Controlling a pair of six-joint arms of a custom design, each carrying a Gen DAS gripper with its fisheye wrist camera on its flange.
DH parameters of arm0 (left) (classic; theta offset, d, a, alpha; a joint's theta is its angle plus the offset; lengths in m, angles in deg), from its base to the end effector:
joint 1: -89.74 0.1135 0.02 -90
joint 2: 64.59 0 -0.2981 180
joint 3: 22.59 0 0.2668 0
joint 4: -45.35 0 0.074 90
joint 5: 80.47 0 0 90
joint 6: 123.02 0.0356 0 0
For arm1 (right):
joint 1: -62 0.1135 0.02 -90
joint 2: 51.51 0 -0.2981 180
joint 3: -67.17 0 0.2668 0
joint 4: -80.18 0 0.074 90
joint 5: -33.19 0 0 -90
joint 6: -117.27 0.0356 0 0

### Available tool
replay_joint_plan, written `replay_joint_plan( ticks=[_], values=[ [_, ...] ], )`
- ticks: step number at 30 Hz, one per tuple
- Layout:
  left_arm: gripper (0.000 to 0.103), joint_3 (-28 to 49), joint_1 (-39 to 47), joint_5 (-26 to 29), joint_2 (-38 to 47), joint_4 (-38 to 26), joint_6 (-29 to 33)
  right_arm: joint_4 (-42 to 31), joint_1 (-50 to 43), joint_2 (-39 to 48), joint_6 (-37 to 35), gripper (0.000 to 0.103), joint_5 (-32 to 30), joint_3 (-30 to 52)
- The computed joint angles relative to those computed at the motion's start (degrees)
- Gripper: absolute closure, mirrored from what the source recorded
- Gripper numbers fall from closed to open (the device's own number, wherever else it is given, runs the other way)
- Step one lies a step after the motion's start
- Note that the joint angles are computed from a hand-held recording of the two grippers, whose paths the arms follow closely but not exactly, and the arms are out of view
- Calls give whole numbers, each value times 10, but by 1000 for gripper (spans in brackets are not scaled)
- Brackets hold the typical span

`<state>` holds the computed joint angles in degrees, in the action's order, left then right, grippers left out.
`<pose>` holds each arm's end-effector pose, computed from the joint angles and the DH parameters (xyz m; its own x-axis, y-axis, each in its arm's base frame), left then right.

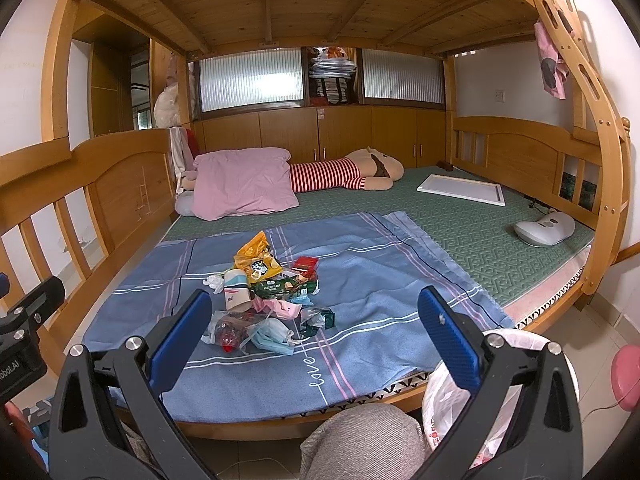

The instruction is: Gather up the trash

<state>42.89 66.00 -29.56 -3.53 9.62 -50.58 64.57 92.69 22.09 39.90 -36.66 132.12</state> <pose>0.2183 -0.0715 0.3421 -0.3990 -0.0803 -0.9134 -0.3158 0.9473 0.0546 0.2621 0.1413 0.3152 -0.3905 0.0069 -0.9206 -0.1268 0.9900 0.0612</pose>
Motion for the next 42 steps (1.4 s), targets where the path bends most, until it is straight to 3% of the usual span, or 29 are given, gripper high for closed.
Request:
replay_joint_plan(
  ticks=[6, 9, 10, 16, 18, 21, 25, 26, 29, 33, 37, 42],
  values=[
    [3, 1, 0, 0, 2, 0, -1, 2, -1, 0, 0, 3, -2, -1],
    [3, 1, 15, 37, 9, -4, -9, 0, -5, 6, 1, 3, -7, 1],
    [3, 1, 22, 59, 11, -7, -15, 0, -9, 9, 2, 3, -12, 2],
    [3, -35, 107, 333, 37, -46, -60, 11, -46, 28, 10, 3, -51, 0],
    [3, -79, 99, 371, 27, -41, -90, 30, -62, 39, 8, 3, -68, -8],
    [3, -124, 64, 386, 26, -38, -118, 51, -86, 67, 5, 3, -97, -10],
    [3, -146, 67, 430, 17, -23, -98, 84, -102, 115, -10, 3, -132, -5],
    [3, -154, 79, 452, 14, -10, -91, 96, -102, 130, -18, 3, -142, -3],
    [3, -168, 144, 617, 42, 50, -54, 116, -106, 185, -34, 3, -192, 12],
    [3, -147, 125, 603, 60, 31, -25, 98, -115, 268, -35, 3, -206, 70],
    [3, -147, 179, 663, 95, 38, -26, 51, -131, 355, -32, 3, -203, 156],
    [3, -125, 188, 584, 102, 22, -4, -37, -146, 483, -30, 3, -228, 309]
  ],
)
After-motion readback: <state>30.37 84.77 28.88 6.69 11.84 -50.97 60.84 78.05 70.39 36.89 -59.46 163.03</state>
